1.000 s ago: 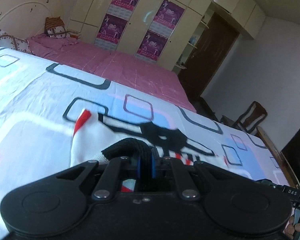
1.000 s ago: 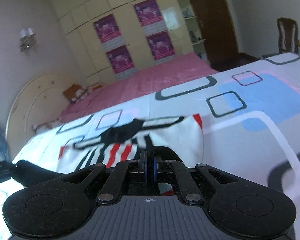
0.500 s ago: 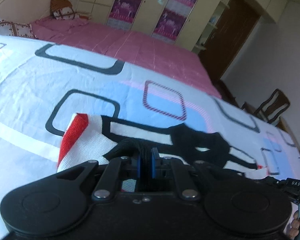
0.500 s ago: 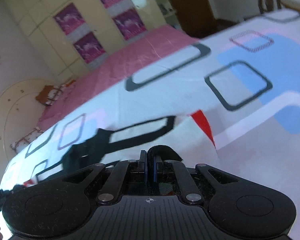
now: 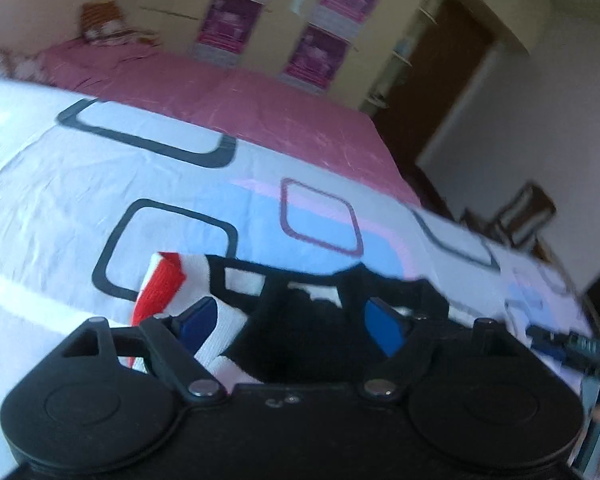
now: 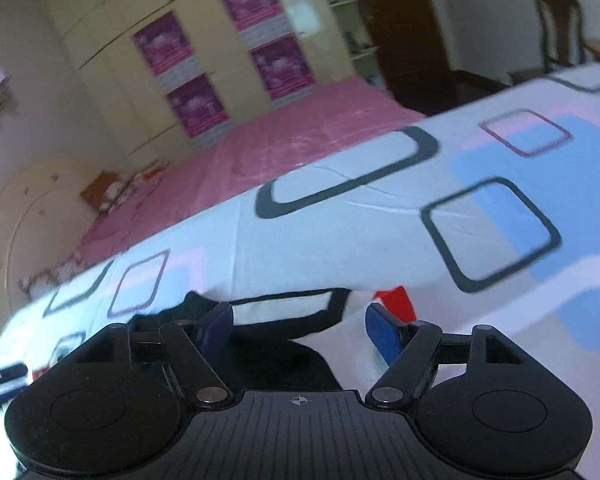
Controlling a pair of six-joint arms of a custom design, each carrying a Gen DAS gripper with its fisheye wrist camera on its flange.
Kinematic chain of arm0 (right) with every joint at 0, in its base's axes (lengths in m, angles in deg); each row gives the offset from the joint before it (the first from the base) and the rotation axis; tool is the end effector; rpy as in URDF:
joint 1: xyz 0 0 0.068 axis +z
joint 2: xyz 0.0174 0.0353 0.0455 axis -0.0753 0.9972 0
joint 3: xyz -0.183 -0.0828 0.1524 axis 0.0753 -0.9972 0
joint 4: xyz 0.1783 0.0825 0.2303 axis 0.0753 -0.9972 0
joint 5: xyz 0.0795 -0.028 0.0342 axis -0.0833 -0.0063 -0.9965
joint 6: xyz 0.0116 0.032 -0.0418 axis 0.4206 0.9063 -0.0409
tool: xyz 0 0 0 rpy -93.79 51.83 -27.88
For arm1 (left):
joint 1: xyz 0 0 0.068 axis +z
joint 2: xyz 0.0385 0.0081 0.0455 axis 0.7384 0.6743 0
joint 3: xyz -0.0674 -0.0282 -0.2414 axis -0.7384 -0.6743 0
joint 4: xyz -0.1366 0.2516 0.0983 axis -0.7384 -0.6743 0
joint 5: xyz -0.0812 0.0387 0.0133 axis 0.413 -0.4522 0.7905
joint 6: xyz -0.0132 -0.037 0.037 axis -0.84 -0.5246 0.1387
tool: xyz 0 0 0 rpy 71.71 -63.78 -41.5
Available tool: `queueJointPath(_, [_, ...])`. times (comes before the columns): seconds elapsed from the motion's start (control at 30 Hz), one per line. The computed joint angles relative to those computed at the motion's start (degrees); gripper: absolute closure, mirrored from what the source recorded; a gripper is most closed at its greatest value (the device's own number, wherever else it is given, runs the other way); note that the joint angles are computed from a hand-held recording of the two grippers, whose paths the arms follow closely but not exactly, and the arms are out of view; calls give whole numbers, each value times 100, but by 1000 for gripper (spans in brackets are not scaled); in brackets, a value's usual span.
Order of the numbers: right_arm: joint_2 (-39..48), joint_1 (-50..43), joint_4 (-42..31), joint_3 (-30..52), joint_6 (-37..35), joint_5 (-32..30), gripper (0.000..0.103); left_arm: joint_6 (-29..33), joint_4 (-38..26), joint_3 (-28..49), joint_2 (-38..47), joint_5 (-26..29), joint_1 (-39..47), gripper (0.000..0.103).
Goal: Fold small clothes
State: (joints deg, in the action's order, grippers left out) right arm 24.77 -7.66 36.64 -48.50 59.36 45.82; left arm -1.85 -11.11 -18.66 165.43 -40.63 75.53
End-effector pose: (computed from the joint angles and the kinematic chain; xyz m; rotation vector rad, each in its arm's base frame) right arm 0.2674 -0.0064 0.1493 0.2737 2.2839 0.4215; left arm 0.2883 0.1291 0.1534 -0.1066 2.3106 -0.4610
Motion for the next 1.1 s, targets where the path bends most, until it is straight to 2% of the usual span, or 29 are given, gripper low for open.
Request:
queueJointPath(0.07, [185,202,11,48,-345,158,30,202,19,38,141,-314,-195,26])
queueJointPath(0.17, [531,423,133,78,-611,290,31,193,235,134,508,-714,-455,33])
queueJointPath(0.2, [658,472,195,102,-645,329,34,220,322,164,625,-832,-522,37])
queueJointPath(0.23, [802,499,210,156,-699,338,49,275,411,165,703,-941,-587,40])
queueJointPath(0.27, [946,519,233,211,-726,360,58,346,499,135,729,-1022,-630,47])
queueJointPath(0.37, [1159,549,374,281,-821,430,59,492,658,13,660,-1227,-705,67])
queueJointPath(0.4, [1195,579,360,316,-883,466,65,511,700,-10,646,-1237,-691,85])
queueJointPath(0.43, [1199,610,305,341,-998,477,88,560,693,-30,620,-1188,-666,98])
queueJointPath(0.47, [1218,671,222,381,-1107,523,99,602,681,-57,585,-1132,-644,98])
queueJointPath(0.57, [1220,790,274,371,-1287,680,99,674,952,-322,339,-980,-591,98])
queueJointPath(0.67, [900,689,609,157,-956,644,99,311,1311,-520,51,-758,-474,98])
queueJointPath(0.73, [740,624,798,79,-753,693,99,27,1584,-571,-58,-794,-463,98])
queueJointPath(0.9, [1296,612,862,326,-527,970,99,-164,1863,-458,476,-1413,-630,98])
queueJointPath(1.1, [1834,663,1101,403,-487,1299,99,-52,2273,-695,587,-1907,-842,97])
